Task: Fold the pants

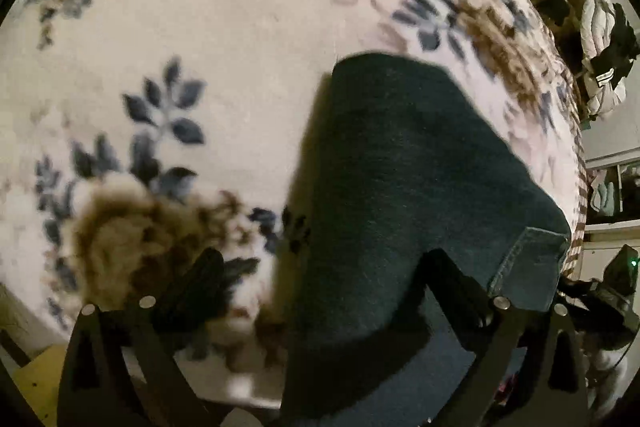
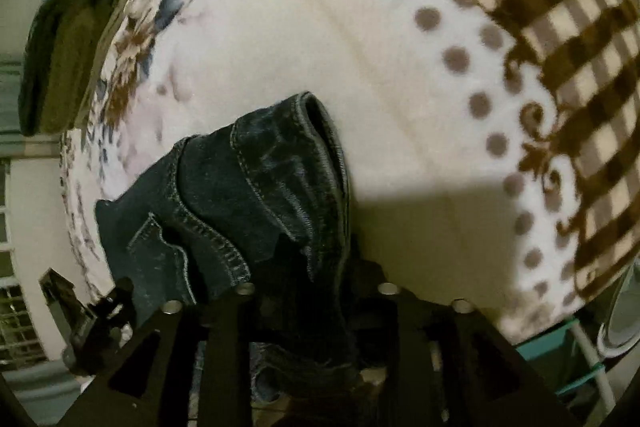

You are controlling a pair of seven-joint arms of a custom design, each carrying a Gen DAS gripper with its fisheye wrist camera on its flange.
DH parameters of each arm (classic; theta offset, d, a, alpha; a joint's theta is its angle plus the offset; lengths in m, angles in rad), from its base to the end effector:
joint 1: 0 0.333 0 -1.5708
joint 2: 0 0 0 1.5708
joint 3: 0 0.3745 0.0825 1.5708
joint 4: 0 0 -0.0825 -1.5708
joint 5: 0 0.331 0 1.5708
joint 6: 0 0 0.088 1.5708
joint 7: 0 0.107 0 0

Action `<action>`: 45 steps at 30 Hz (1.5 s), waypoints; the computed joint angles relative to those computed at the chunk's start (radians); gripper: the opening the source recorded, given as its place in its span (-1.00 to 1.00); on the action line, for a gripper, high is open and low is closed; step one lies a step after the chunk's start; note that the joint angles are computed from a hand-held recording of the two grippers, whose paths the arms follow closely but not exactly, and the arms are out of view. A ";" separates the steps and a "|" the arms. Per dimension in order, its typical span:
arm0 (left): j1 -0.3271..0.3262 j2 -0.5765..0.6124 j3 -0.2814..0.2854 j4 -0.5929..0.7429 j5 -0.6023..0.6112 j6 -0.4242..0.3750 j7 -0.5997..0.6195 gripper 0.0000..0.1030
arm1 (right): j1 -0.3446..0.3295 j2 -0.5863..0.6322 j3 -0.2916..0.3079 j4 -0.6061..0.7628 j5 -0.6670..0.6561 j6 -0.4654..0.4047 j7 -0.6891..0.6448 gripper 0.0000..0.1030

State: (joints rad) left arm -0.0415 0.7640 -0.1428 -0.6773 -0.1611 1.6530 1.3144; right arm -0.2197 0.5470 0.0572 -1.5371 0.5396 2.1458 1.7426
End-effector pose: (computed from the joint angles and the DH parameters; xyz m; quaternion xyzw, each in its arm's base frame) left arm 0.7368 -0.0980 0.5902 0.7369 -0.6547 0.1612 0.0482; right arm 0.6845 -0.0990 0.4242 -0.4400 0.8642 0.1517 0.1911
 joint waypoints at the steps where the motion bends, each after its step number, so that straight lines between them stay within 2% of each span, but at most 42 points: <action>1: 0.010 -0.040 -0.002 -0.065 -0.012 0.039 0.003 0.99 | -0.009 -0.032 0.003 -0.038 0.021 0.018 -0.010 0.26; 2: 0.020 -0.081 -0.005 -0.131 -0.028 0.074 0.001 0.99 | -0.021 -0.078 0.008 -0.097 0.060 0.059 -0.037 0.40; 3: 0.027 -0.113 -0.005 -0.184 -0.041 0.101 0.003 0.99 | -0.034 -0.132 0.018 -0.166 0.121 0.099 -0.071 0.42; 5: 0.037 -0.167 -0.007 -0.275 -0.065 0.135 0.012 0.99 | -0.035 -0.199 0.009 -0.253 0.200 0.110 -0.078 0.43; 8: 0.044 -0.196 -0.008 -0.353 -0.103 0.156 0.008 0.99 | -0.038 -0.264 0.020 -0.394 0.442 0.113 -0.135 0.49; 12: 0.048 -0.196 -0.013 -0.425 -0.161 0.195 -0.019 0.99 | 0.014 -0.233 0.048 -0.496 0.768 0.181 -0.288 0.49; 14: 0.053 -0.200 -0.015 -0.465 -0.190 0.230 -0.026 0.99 | 0.050 -0.199 0.036 -0.511 0.885 0.219 -0.361 0.49; 16: 0.056 -0.207 -0.016 -0.492 -0.203 0.255 -0.020 0.99 | 0.071 -0.173 0.048 -0.510 1.094 0.278 -0.505 0.57; 17: 0.056 -0.209 -0.017 -0.497 -0.207 0.265 -0.013 0.99 | 0.089 -0.170 0.038 -0.503 1.120 0.295 -0.516 0.60; 21: 0.059 -0.206 -0.021 -0.504 -0.221 0.293 0.017 0.99 | 0.157 -0.174 -0.005 -0.492 1.157 0.347 -0.523 0.61; 24: 0.054 -0.198 -0.019 -0.498 -0.220 0.307 0.019 0.99 | 0.195 -0.167 -0.031 -0.466 1.112 0.367 -0.490 0.61; 26: 0.054 -0.194 -0.020 -0.494 -0.220 0.308 0.020 0.99 | 0.210 -0.172 -0.036 -0.448 1.050 0.384 -0.470 0.61; 28: 0.058 -0.199 -0.021 -0.505 -0.223 0.311 0.028 0.99 | 0.227 -0.194 -0.050 -0.454 0.870 0.412 -0.380 0.57; 29: 0.058 -0.200 -0.021 -0.507 -0.223 0.312 0.032 0.99 | 0.229 -0.203 -0.046 -0.465 0.829 0.439 -0.367 0.52; 32: 0.056 -0.199 -0.021 -0.507 -0.219 0.315 0.040 0.99 | 0.193 -0.196 -0.012 -0.475 0.914 0.438 -0.431 0.54; 35: 0.054 -0.195 -0.020 -0.502 -0.221 0.317 0.036 0.99 | 0.182 -0.145 -0.001 -0.410 0.991 0.424 -0.474 0.76; 38: 0.052 -0.196 -0.020 -0.504 -0.221 0.323 0.033 0.99 | 0.193 -0.124 0.002 -0.373 0.964 0.449 -0.460 0.73; 39: 0.053 -0.200 -0.023 -0.510 -0.223 0.331 0.042 0.98 | 0.192 -0.139 0.000 -0.387 0.949 0.460 -0.457 0.54; 40: 0.057 -0.210 -0.029 -0.530 -0.235 0.354 0.064 0.84 | 0.182 -0.162 -0.010 -0.415 0.916 0.457 -0.447 0.33; 41: 0.063 -0.227 -0.035 -0.559 -0.251 0.386 0.087 0.56 | 0.176 -0.168 -0.008 -0.428 0.928 0.462 -0.462 0.05; 42: 0.059 -0.238 -0.035 -0.566 -0.248 0.398 0.102 0.13 | 0.168 -0.182 -0.001 -0.445 0.970 0.464 -0.485 -0.09; 45: 0.060 -0.280 -0.035 -0.612 -0.263 0.449 0.134 -0.36 | 0.195 -0.206 -0.013 -0.447 0.910 0.492 -0.431 -0.21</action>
